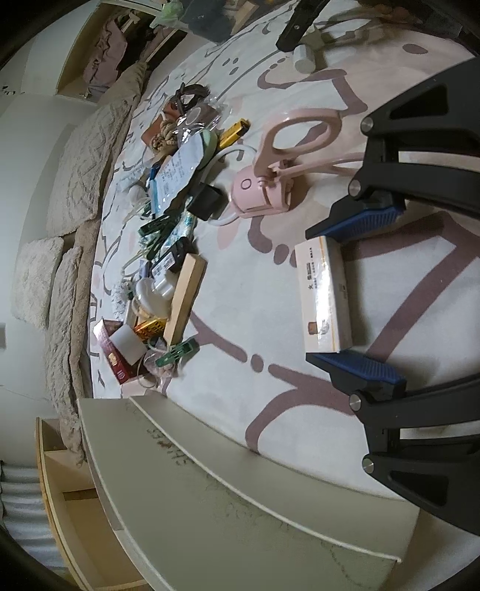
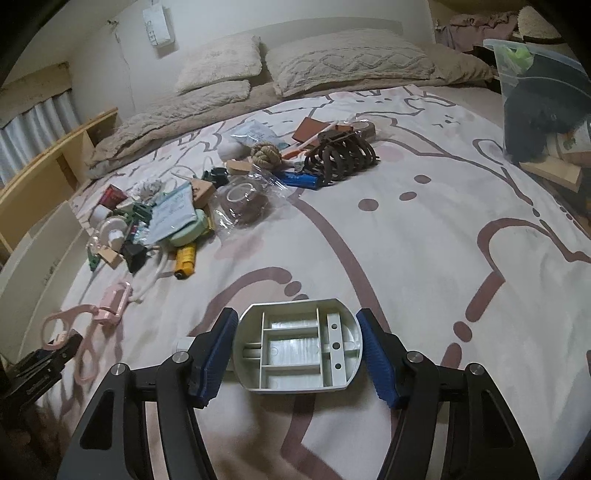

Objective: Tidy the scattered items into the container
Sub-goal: 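Carry the white box with the left tool into the shoe box while the right tool carries the tray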

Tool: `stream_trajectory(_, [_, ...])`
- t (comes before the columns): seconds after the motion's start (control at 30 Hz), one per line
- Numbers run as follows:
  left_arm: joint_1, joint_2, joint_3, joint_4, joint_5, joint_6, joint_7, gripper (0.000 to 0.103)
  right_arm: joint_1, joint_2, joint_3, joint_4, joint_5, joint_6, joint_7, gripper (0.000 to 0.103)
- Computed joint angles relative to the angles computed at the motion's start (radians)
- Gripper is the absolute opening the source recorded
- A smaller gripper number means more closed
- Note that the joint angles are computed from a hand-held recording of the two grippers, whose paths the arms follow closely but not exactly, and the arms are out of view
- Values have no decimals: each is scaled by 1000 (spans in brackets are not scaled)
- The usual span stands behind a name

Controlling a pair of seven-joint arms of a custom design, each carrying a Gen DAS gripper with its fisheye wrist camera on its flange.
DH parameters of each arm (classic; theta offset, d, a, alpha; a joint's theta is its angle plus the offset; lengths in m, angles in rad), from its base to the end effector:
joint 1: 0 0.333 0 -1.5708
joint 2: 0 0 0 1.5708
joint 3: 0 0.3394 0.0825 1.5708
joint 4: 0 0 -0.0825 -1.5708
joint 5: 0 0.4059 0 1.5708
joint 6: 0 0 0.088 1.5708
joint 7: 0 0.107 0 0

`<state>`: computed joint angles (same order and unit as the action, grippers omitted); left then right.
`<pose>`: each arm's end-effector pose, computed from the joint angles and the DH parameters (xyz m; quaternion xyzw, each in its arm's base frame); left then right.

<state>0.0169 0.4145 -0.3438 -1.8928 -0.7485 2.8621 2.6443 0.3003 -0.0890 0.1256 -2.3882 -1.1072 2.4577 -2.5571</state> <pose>0.6705 -0.1648 0.3531 -0.4104 0.8406 -0.3310 0.1243 0.4672 0.2128 0.3774 -0.3120 0.8735 -0.2906 0.2348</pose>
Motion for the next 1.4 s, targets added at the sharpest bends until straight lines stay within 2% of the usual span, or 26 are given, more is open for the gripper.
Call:
stream_trajectory(0.37, [52, -42, -50, -8, -159, 14, 159, 58, 7, -34, 19, 22, -40, 1, 19, 66])
stream_trajectory(0.9, [11, -131, 12, 7, -403, -63, 332, 58, 10, -56, 33, 82, -105, -18, 30, 66])
stream_trajectory(1.07, [-7, -153, 34, 22, -466, -73, 381, 58, 9, -57, 36, 114, -121, -30, -2, 66])
stream_trajectory(1.4, [-22, -180, 72, 71, -535, -125, 410, 58, -2, -68, 36, 159, -175, -3, 1, 66])
